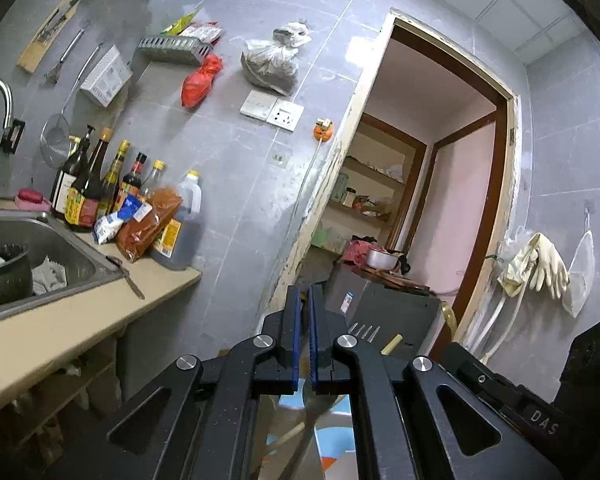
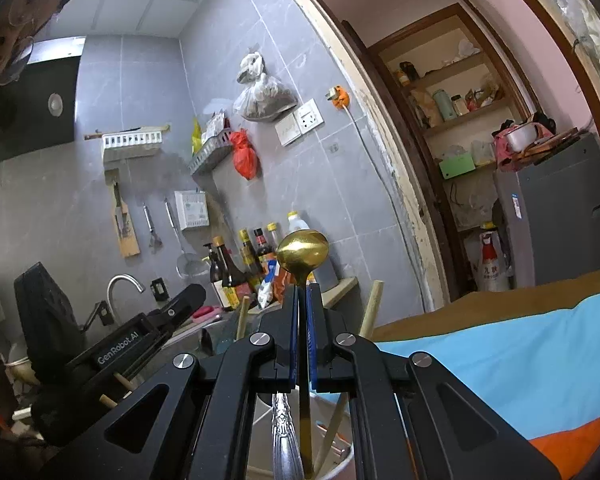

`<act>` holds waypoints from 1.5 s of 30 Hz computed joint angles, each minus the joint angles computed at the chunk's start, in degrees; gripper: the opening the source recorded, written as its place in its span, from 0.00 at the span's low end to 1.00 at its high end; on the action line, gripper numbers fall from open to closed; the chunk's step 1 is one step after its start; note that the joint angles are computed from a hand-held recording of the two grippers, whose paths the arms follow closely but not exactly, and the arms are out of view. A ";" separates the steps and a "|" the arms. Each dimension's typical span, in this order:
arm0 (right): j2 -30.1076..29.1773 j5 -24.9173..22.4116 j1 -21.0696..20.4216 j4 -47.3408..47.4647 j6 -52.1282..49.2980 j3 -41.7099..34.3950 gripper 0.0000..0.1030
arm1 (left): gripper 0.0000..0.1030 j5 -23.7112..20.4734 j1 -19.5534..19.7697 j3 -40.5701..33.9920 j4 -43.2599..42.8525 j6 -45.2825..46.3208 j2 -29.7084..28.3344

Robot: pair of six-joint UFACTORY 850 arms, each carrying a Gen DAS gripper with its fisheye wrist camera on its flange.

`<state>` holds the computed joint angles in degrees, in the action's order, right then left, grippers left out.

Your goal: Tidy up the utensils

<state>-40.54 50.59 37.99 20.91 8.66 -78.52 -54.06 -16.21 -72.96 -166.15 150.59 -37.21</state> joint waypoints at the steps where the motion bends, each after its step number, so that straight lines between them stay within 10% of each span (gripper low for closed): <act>1: 0.00 -0.13 0.07 0.06 -0.16 -0.02 0.03 | 0.02 0.31 0.07 0.08 0.16 -0.21 0.09; 16: 0.63 -2.92 0.59 2.30 -1.54 -0.12 0.06 | 0.02 3.81 0.64 0.45 3.54 -3.95 1.23; 25: 3.91 -4.47 1.57 6.46 -4.74 1.71 0.26 | 0.07 9.99 0.81 1.36 5.12 -4.39 4.22; 38: 15.18 -3.51 5.71 29.41 -20.58 11.75 0.79 | 0.81 19.77 -1.66 8.24 2.89 -0.54 13.51; 45: 23.41 -2.38 8.62 40.64 -26.68 19.49 0.91 | 0.88 25.26 -5.44 13.83 -7.31 9.47 19.97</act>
